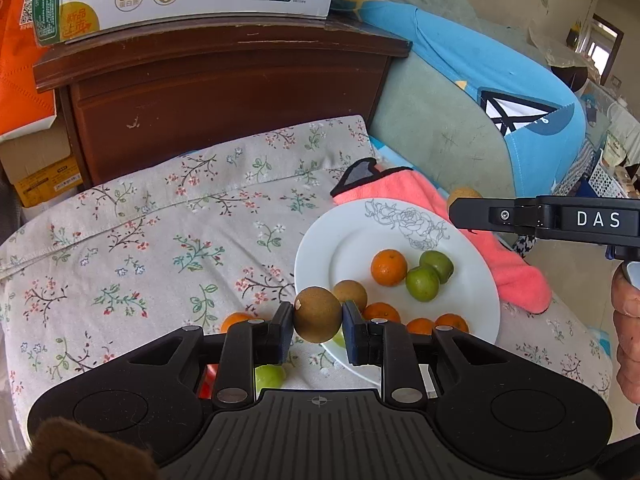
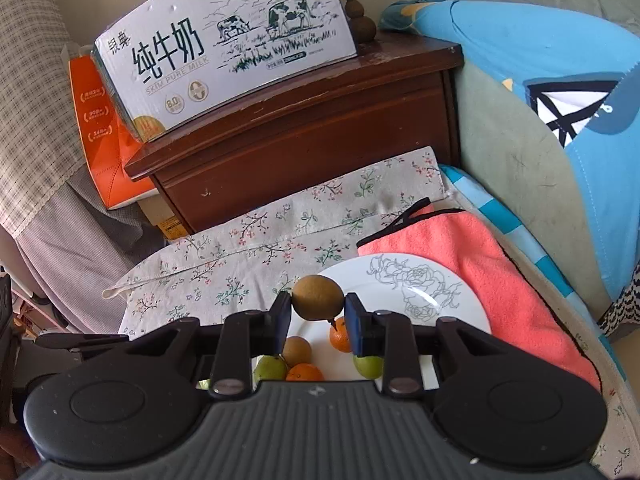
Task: Organize fruits
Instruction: 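Carry both held kiwis over the plate, then lower the kiwis onto the plate and open both grippers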
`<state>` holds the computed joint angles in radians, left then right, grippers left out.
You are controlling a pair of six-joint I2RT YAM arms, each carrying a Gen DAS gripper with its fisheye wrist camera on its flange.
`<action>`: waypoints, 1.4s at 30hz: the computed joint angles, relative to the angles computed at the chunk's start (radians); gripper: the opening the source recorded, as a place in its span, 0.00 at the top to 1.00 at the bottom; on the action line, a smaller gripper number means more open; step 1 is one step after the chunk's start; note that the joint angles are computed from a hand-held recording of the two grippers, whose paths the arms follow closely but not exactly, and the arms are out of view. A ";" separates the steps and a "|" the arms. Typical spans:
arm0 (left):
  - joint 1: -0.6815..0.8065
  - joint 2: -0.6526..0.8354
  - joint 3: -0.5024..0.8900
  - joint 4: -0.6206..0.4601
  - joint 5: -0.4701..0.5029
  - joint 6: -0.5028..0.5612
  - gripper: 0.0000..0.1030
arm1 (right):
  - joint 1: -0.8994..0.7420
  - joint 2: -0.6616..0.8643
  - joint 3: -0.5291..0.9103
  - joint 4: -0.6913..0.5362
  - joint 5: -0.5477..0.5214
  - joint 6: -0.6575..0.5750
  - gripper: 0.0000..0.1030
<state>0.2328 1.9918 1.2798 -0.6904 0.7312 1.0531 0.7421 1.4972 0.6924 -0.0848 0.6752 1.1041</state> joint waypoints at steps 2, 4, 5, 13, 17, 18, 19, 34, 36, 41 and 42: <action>-0.022 -0.006 -0.009 0.017 0.010 -0.037 0.77 | -0.010 -0.023 -0.018 -0.009 0.013 0.016 0.72; -0.040 -0.014 -0.022 0.044 0.019 -0.073 0.77 | -0.021 -0.038 -0.032 -0.017 0.018 0.037 0.72; -0.048 -0.017 -0.029 0.056 0.024 -0.088 0.77 | -0.029 -0.044 -0.039 -0.022 0.021 0.050 0.72; -0.112 -0.009 -0.066 0.175 0.015 -0.203 0.77 | -0.085 -0.009 -0.062 -0.004 -0.012 0.113 0.72; -0.141 -0.003 -0.080 0.223 0.005 -0.241 0.77 | -0.110 0.024 -0.066 0.027 -0.036 0.132 0.72; -0.147 -0.002 -0.082 0.232 0.004 -0.250 0.77 | -0.118 0.032 -0.069 0.039 -0.044 0.133 0.72; -0.152 0.002 -0.081 0.236 0.004 -0.259 0.77 | -0.124 0.043 -0.067 0.045 -0.051 0.134 0.72; -0.180 0.000 -0.104 0.263 0.010 -0.291 0.71 | -0.161 0.120 -0.052 0.090 -0.081 0.169 0.69; -0.172 -0.012 -0.108 0.266 0.022 -0.298 0.65 | -0.158 0.112 -0.054 0.091 -0.077 0.173 0.69; -0.152 -0.042 -0.106 0.264 0.040 -0.316 0.48 | -0.144 0.100 -0.048 0.077 -0.066 0.163 0.69; -0.145 -0.043 -0.098 0.257 0.046 -0.321 0.48 | -0.143 0.096 -0.047 0.076 -0.066 0.164 0.69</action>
<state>0.0874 1.9486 1.1818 -0.4337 0.7776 0.7317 0.5992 1.5935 0.6452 -0.0086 0.6095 1.2676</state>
